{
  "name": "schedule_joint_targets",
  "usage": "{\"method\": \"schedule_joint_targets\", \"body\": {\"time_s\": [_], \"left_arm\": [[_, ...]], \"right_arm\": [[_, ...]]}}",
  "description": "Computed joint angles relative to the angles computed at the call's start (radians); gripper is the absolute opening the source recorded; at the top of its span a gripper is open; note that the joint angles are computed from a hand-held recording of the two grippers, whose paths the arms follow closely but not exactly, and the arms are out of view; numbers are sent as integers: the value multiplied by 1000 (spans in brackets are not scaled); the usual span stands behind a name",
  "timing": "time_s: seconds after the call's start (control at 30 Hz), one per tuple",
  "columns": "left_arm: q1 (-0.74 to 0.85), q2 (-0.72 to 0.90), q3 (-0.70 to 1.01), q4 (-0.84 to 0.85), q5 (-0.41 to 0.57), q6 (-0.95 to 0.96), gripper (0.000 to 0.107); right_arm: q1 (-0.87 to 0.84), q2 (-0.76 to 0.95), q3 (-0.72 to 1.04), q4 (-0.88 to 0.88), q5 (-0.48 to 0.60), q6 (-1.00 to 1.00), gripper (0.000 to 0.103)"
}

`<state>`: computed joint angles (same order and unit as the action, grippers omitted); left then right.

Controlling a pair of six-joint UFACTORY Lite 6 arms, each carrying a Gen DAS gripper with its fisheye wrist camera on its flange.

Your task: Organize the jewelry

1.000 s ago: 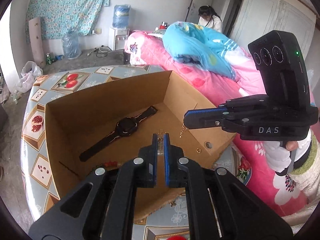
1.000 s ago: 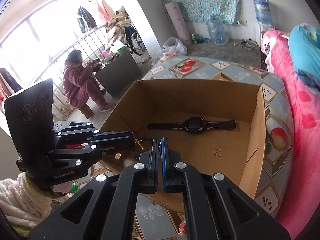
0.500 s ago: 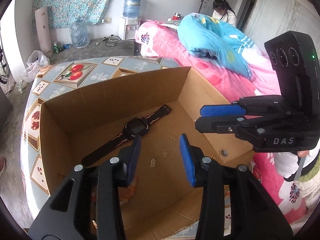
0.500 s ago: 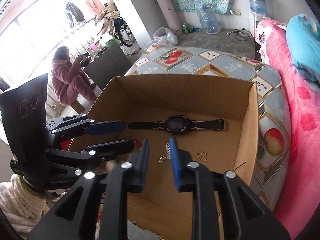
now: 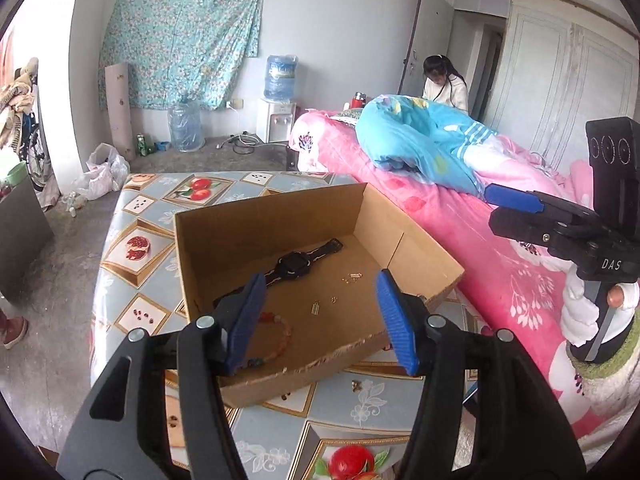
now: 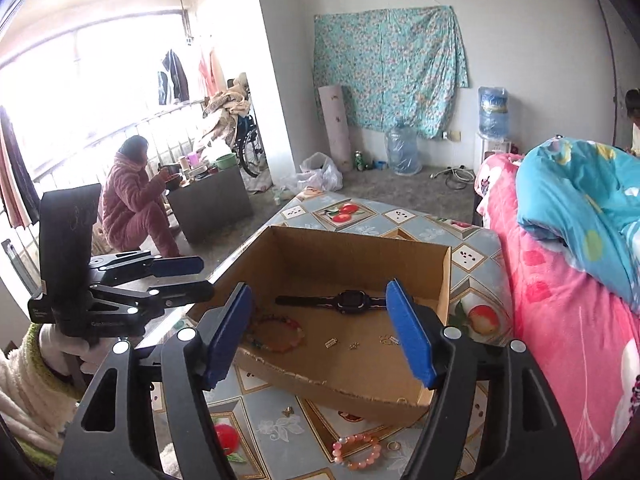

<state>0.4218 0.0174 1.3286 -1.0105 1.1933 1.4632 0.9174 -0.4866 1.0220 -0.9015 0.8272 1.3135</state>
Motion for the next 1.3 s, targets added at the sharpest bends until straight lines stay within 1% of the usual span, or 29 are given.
{"method": "schedule_joint_targets", "body": {"time_s": [0.07,0.13,0.2,0.23,0.27,0.33,0.43,0.47,0.5,0.57,0.6,0.63,0.67,0.7,0.77,0.83,0.87,0.93,1.1,1.3], "left_arm": [[69,-83,-108,-11,1,80,62],[133,-136,-196,-7,21,134,65],[178,-166,-282,21,37,166,67],[191,-183,-334,35,20,184,67],[199,-196,-384,45,-7,200,68],[194,-216,-488,73,-89,217,68],[169,-230,-642,47,-260,303,68],[145,-229,-689,30,-334,335,68],[129,-218,-721,14,-389,367,68],[97,-195,-772,-28,-483,424,68],[90,-192,-792,-65,-513,463,70],[101,-214,-823,-115,-515,525,72],[92,-219,-837,-146,-535,557,77],[96,-221,-847,-185,-538,591,80],[97,-198,-847,-232,-541,613,86],[112,-197,-867,-298,-538,672,88],[116,-197,-879,-337,-544,705,92],[123,-198,-895,-378,-537,740,93],[124,-216,-911,-390,-538,738,94],[133,-228,-932,-406,-532,758,95]], "right_arm": [[162,-25,-69,-107,111,181,70],[290,-23,-136,-167,195,337,71],[382,22,-197,-205,246,478,71],[417,71,-215,-206,271,541,71],[438,124,-230,-198,270,586,71],[472,230,-263,-199,262,707,71],[465,356,-301,-199,175,863,71],[458,398,-304,-201,149,898,71],[446,430,-310,-208,121,929,71],[428,511,-300,-203,102,950,71],[420,532,-300,-205,89,958,71],[416,557,-296,-202,94,967,71],[424,564,-304,-220,112,1002,76],[421,570,-306,-220,120,1018,79],[422,574,-310,-215,131,1047,91],[420,576,-324,-224,133,1081,97],[421,578,-326,-228,137,1089,97],[429,585,-325,-233,143,1102,97],[475,603,-325,-227,164,1144,97],[492,631,-300,-213,182,1156,97]]}}
